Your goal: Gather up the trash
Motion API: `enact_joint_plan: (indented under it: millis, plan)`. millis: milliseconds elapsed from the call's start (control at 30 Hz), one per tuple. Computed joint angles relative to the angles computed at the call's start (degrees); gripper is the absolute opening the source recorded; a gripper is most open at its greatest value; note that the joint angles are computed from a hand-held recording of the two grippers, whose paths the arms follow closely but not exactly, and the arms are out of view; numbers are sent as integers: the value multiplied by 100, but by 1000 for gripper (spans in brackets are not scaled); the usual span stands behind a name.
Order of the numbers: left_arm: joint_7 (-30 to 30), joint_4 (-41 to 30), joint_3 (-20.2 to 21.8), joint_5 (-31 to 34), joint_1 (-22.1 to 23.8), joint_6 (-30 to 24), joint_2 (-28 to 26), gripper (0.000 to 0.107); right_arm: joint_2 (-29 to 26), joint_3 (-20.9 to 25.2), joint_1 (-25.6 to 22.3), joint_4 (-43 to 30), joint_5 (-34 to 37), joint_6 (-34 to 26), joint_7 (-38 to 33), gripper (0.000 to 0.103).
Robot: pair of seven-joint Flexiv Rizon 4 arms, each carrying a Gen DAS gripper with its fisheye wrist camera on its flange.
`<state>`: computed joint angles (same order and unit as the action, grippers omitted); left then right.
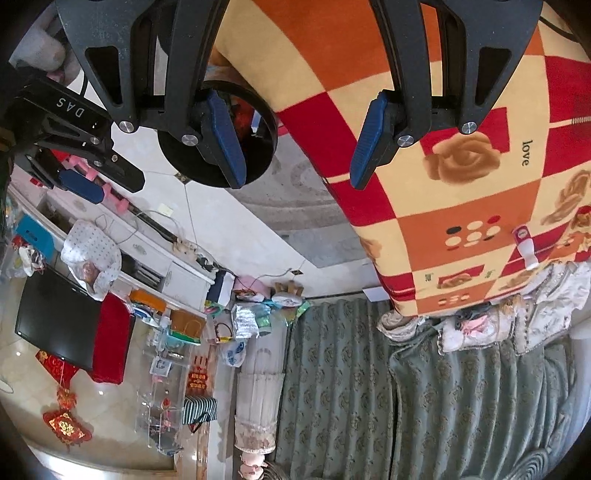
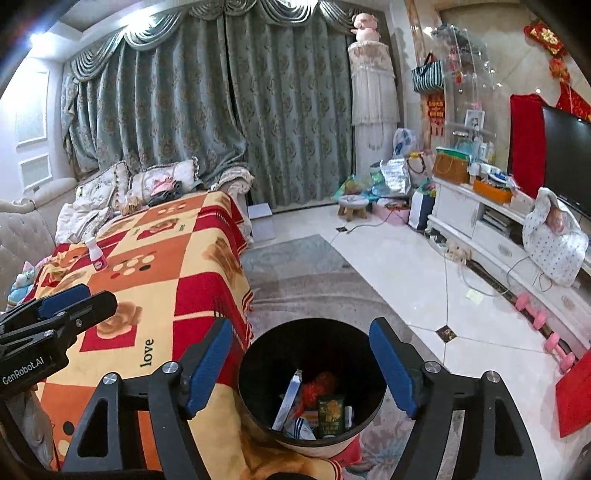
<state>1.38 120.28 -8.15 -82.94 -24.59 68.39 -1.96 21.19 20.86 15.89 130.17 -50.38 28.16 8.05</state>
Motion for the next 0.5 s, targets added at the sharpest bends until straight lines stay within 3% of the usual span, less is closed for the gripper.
enact_joint_plan:
  millis: [500]
  plan:
    - [-26, 51, 34, 17, -1, -122, 118, 57, -92, 32, 103, -105, -123, -234, 93, 77]
